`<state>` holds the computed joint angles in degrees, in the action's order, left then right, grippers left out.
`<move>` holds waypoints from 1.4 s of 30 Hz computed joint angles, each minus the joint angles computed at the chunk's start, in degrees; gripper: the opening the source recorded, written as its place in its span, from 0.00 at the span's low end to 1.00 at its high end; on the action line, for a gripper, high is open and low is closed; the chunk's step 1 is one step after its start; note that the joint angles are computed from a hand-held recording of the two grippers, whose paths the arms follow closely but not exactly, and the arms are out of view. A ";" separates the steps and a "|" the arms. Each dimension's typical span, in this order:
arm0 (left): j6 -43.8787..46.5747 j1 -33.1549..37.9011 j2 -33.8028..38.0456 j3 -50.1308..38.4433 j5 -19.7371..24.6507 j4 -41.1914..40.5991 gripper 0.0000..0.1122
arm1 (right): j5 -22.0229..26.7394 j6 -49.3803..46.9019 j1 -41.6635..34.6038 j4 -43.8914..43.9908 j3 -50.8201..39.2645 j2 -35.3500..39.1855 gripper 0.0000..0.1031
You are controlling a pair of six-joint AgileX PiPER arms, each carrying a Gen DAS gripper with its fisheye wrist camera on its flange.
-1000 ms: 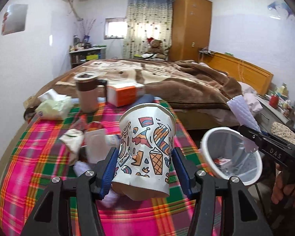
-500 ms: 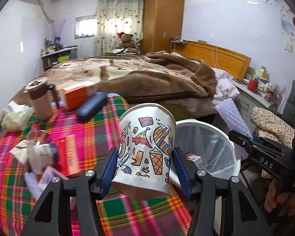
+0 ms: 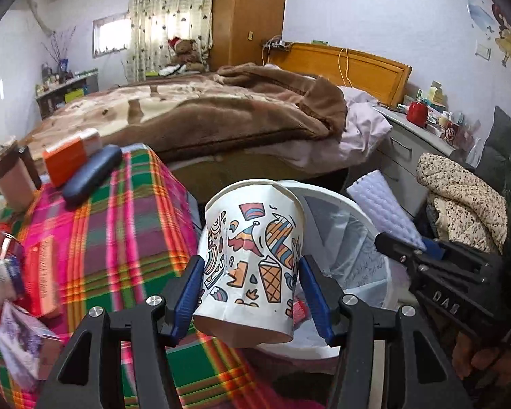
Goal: Collect trash
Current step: 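Carry the foam sleeve in the right tool over the bin while the left tool carries the cup there, then open the right tool to drop the foam sleeve while the left tool drops the cup into the bin, then move both tools away from the bin back toward the plaid cloth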
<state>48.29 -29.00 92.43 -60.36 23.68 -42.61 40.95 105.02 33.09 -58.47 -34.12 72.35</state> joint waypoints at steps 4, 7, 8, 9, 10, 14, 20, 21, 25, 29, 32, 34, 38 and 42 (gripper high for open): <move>-4.25 -2.19 2.68 -1.60 -1.74 5.00 0.53 | -2.04 -2.07 -2.02 1.24 0.61 0.18 0.28; -4.19 -1.74 4.46 -3.28 0.76 3.68 0.54 | -2.83 -3.10 -2.92 1.61 0.90 0.07 0.29; -4.22 -1.65 4.68 -3.34 0.52 3.46 0.55 | -2.55 -3.58 -2.96 2.11 0.73 0.24 0.29; -4.12 -1.80 4.61 -3.11 -0.09 3.57 0.56 | -2.71 -3.98 -3.09 2.30 0.72 0.14 0.29; -2.93 -1.83 4.44 -2.71 -0.70 2.84 0.57 | -2.81 -4.27 -3.20 2.39 0.68 0.05 0.32; -1.35 -0.99 4.75 -3.10 -0.03 0.96 0.64 | -1.02 -4.08 -2.58 2.23 0.13 0.71 0.46; -1.13 -0.24 4.02 -2.71 0.49 0.53 0.65 | 0.44 -3.05 -1.36 1.10 0.26 0.13 0.55; -0.96 -0.18 3.60 -2.35 0.27 0.45 0.65 | 0.91 -2.97 -1.01 0.92 0.23 -0.04 0.55; 0.37 0.86 2.27 -1.58 0.76 -1.24 0.65 | 2.96 -2.26 0.49 0.22 -0.19 -0.65 0.55; 0.92 2.08 0.91 -1.01 1.13 -1.75 0.65 | 5.36 -0.74 2.49 -1.03 -1.09 -0.14 0.55; 1.88 3.01 -0.45 0.03 0.70 -2.48 0.65 | 6.76 0.24 4.09 -1.98 -1.62 0.08 0.56; 2.06 3.64 -1.26 0.55 0.59 -2.51 0.65 | 7.24 0.23 4.62 -2.14 -2.19 0.34 0.56; 4.39 5.93 -3.11 1.93 1.17 -4.71 0.65 | 9.29 1.57 7.17 -3.46 -3.16 0.74 0.58; 6.87 8.89 -4.88 3.25 2.28 -6.84 0.65 | 10.53 2.73 9.31 -4.96 -4.31 1.44 0.65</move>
